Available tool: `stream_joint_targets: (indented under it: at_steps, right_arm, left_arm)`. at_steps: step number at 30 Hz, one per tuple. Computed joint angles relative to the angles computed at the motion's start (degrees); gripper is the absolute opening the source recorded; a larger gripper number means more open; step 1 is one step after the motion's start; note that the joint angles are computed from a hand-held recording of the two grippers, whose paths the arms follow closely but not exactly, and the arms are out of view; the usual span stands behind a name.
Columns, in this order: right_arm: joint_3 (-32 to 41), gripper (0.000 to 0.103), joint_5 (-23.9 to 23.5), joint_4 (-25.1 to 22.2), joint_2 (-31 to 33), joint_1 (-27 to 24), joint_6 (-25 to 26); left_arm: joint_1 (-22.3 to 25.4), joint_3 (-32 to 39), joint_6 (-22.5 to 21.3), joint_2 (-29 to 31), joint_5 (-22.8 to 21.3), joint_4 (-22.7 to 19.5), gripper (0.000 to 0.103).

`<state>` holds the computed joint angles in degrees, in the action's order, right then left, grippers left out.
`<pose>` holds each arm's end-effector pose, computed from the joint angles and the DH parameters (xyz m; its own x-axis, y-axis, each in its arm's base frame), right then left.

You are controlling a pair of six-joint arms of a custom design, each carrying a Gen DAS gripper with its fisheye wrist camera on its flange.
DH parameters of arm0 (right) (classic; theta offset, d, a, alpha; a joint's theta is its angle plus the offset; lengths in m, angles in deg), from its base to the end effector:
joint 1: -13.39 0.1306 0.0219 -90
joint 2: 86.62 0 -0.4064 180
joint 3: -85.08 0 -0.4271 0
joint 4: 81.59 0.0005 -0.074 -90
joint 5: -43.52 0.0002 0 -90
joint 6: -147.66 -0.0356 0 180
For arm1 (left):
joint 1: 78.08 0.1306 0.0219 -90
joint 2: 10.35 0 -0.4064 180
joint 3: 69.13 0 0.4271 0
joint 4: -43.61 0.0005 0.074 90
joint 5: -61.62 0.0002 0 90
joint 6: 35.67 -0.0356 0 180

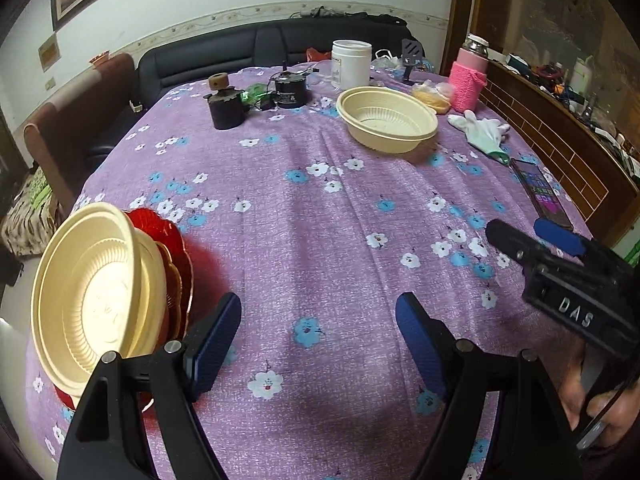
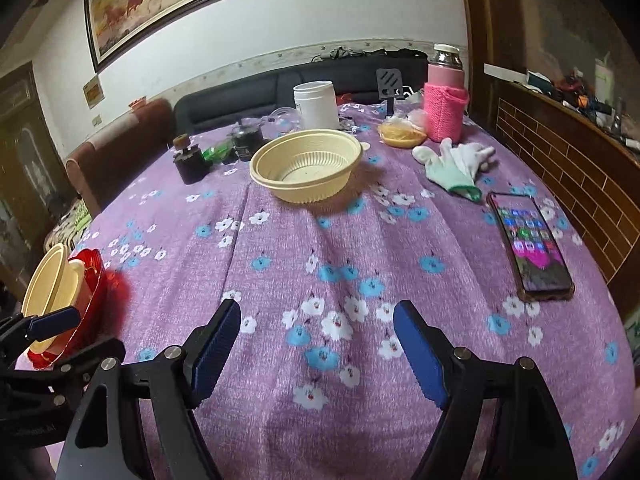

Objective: Organize plates and bowls
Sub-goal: 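Move both grippers to the second cream bowl and grasp its rim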

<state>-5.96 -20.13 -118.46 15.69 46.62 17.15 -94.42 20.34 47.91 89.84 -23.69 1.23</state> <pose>0.5039 0.3106 0.3475 -0.6534 0.2678 -0.7080 0.2248 0.9618 0.1563 0.5547 -0.1662 0.3635 -0.7260 0.3290 -0.6040 0.4113 0.9115 0.0022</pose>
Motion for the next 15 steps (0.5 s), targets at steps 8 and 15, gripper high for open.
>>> stream_joint_targets:
  at_steps: [8,15]
  right_arm:
    - [1.1,0.082,-1.9,-1.0,-0.9,-5.5,-1.1]
    - [5.6,0.083,-6.0,2.3,1.1,-11.2,-5.2]
  left_arm:
    - [1.7,3.0,-0.7,-1.4,-0.8,0.4,0.079]
    - [1.9,13.1,1.8,3.5,2.1,-3.0,0.081]
